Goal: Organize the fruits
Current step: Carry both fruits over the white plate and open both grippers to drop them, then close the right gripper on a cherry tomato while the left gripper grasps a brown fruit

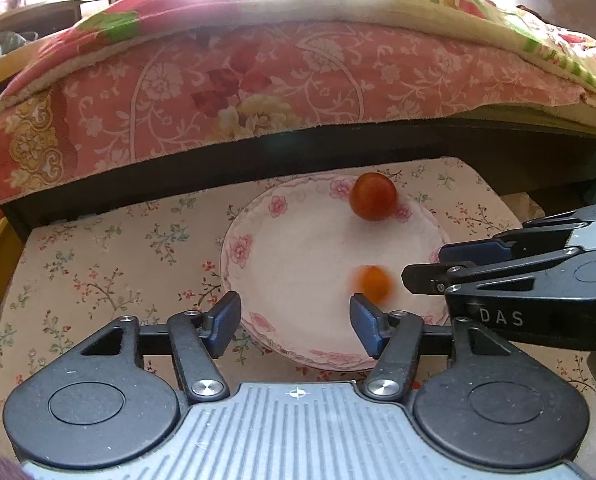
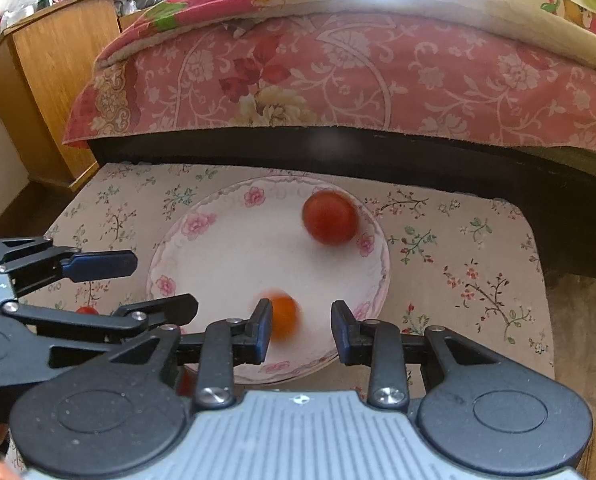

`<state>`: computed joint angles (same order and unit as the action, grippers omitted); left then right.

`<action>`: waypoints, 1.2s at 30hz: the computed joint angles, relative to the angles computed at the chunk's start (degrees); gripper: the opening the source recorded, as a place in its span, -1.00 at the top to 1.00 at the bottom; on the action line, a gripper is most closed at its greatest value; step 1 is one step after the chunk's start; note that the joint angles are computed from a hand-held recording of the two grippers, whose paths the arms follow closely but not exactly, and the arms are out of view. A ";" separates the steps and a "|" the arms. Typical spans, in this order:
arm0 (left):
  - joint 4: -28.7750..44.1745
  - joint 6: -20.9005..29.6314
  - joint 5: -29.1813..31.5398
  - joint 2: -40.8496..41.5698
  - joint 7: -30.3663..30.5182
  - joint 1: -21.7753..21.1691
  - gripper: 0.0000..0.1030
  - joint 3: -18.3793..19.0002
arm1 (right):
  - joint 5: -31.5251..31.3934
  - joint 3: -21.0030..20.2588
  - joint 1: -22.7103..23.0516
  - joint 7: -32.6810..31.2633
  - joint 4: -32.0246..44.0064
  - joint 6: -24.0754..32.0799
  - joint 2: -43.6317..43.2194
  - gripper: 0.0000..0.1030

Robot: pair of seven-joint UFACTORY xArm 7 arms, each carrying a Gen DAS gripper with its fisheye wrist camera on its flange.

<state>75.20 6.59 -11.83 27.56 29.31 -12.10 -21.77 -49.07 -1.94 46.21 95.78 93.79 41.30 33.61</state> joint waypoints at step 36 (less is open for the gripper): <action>-7.63 4.76 -15.23 -7.76 16.94 6.55 -0.52 -3.05 | 4.79 2.11 1.20 -4.70 -1.09 -5.49 0.65 0.27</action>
<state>67.57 11.35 -27.07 19.80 46.25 -5.55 -24.82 -44.29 0.17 47.42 91.08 92.70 35.81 34.25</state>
